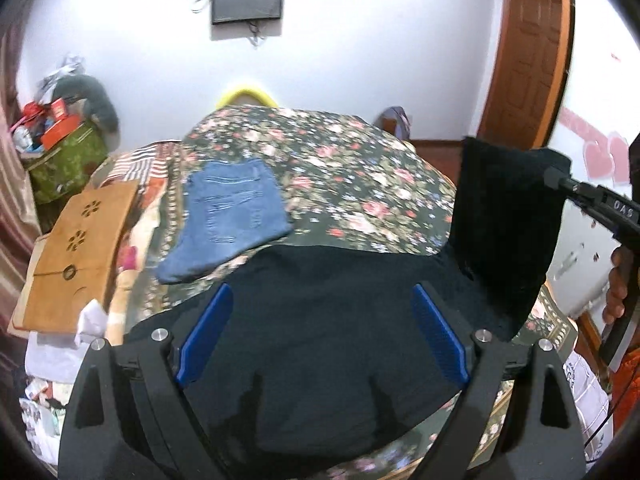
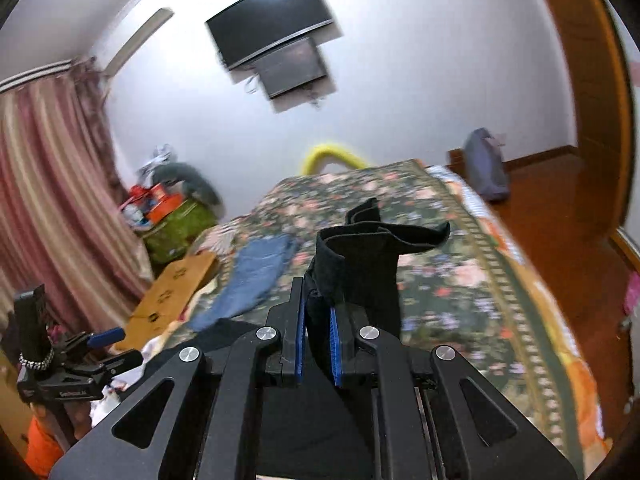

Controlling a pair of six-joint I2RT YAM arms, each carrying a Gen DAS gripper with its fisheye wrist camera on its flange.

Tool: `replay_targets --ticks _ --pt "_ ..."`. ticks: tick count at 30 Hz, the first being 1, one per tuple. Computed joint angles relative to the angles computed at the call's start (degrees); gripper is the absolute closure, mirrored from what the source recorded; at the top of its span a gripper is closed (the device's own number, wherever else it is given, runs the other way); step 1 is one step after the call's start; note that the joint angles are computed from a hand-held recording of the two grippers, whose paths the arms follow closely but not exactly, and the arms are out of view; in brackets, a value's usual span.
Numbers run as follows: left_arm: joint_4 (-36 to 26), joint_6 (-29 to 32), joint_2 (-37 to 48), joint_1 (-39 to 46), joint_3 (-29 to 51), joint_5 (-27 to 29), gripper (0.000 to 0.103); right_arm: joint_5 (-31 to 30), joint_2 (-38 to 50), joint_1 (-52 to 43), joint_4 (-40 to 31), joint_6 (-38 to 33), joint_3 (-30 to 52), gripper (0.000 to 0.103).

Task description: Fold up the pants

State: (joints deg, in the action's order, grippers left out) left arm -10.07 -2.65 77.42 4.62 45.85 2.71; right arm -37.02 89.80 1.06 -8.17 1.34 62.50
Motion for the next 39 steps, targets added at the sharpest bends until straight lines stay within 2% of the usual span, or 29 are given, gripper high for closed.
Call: replay_targets --ticks 6,12,17,21,22,24,25,28,30,32,35,37,39 --pt "-0.95 0.86 -4.03 7.06 -3.56 3.93 0.011 -0.44 4.02 8.74 -2.21 -1.12 -0.09 0.094" --pt "-0.91 0.6 -3.24 10.69 -5.25 6.09 0.011 0.45 8.41 16.35 -4.02 -3.6 -2.74 0.094" --pt "-0.34 0.72 -1.47 9.24 -5.46 5.1 0.011 4.45 9.23 20.03 -7.55 -9.92 -4.99 0.09" --pt "-0.24 0.97 1.32 5.47 -3.46 2.54 0.011 4.18 8.04 18.42 -11.48 -14.26 -5.01 0.087" --pt "-0.11 0.87 2.03 4.47 -2.86 1.84 0.011 4.04 6.98 17.69 -11.44 -14.43 -5.45 0.085" --pt "0.12 0.72 3.74 2.32 -1.4 0.68 0.011 2.83 5.0 15.02 -12.22 -15.0 -5.47 0.065" --pt "0.29 0.61 4.58 1.37 -0.73 0.29 0.011 1.73 4.08 13.46 -11.89 -15.09 -5.67 0.061" --pt "1.25 0.13 7.86 -1.72 1.73 -0.21 0.012 -0.75 3.25 8.37 -12.09 -16.54 -4.1 0.061" --pt "1.18 -0.22 11.13 -3.74 4.19 0.47 0.015 -0.88 4.71 5.48 -12.95 -17.35 -1.73 0.061" --pt "1.32 -0.65 14.59 -5.69 6.42 0.43 0.02 1.55 6.64 3.63 -12.31 -17.39 -0.07 0.061" --pt "0.56 -0.91 21.16 -8.29 10.75 0.2 0.036 4.23 10.54 2.66 -10.67 -17.49 2.15 0.061" --pt "-0.79 -0.9 25.48 -9.56 13.97 0.35 0.056 5.08 13.23 2.33 -10.26 -17.65 3.33 0.061" --pt "-2.7 -0.54 30.71 -10.91 17.7 0.11 0.064 6.79 17.08 2.74 -10.7 -18.18 5.24 0.061"
